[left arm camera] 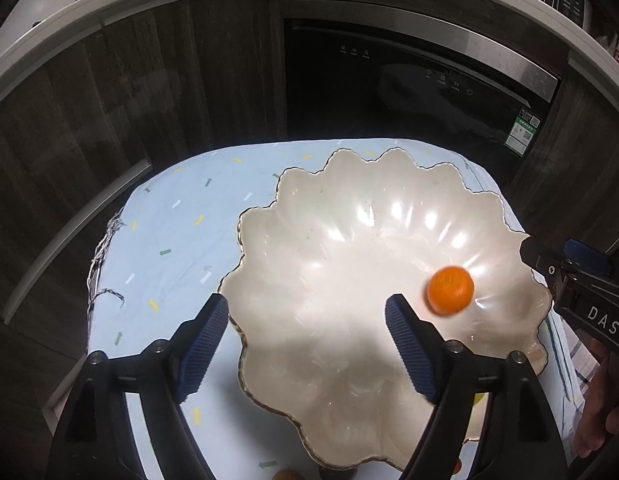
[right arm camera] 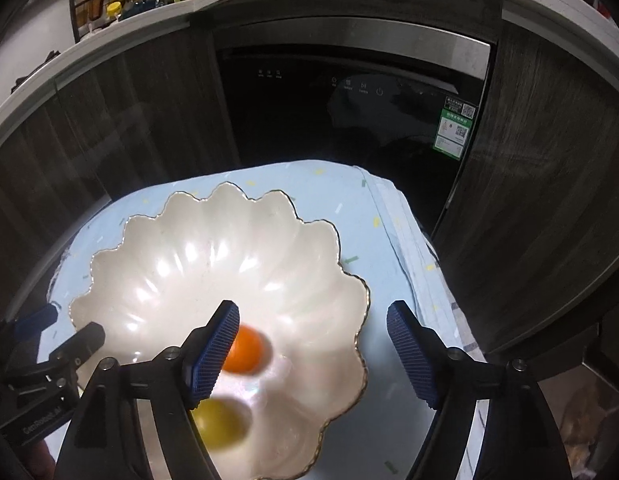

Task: Organize fruits
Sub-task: 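Open the left tool dropping the pear while the right tool releases the mandarin into the bowl, then withdraw both open tools from the bowl back toward the loose fruits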

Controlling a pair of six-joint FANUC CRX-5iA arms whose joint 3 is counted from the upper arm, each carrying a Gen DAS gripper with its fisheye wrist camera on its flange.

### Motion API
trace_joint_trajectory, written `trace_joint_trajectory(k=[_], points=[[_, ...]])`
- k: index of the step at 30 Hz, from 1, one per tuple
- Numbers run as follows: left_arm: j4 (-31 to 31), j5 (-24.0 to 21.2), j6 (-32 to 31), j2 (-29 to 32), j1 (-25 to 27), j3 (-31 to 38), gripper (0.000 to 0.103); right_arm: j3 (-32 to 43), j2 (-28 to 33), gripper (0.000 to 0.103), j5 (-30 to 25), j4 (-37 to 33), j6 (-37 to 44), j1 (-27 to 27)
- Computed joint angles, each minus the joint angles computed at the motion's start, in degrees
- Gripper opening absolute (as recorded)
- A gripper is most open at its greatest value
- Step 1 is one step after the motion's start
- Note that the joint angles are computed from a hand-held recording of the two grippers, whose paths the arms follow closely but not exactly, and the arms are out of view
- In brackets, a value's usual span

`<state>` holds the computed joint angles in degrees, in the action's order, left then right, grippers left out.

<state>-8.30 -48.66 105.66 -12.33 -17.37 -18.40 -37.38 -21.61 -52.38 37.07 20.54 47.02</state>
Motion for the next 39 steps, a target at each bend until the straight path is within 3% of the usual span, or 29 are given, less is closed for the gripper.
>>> trace_joint_trajectory(k=[39], points=[[-2.98,-4.71,3.02,-10.37,-2.65,-0.92,0.085,-2.6,-11.1,0.077,-12.56,7.8,-8.18,13.47]])
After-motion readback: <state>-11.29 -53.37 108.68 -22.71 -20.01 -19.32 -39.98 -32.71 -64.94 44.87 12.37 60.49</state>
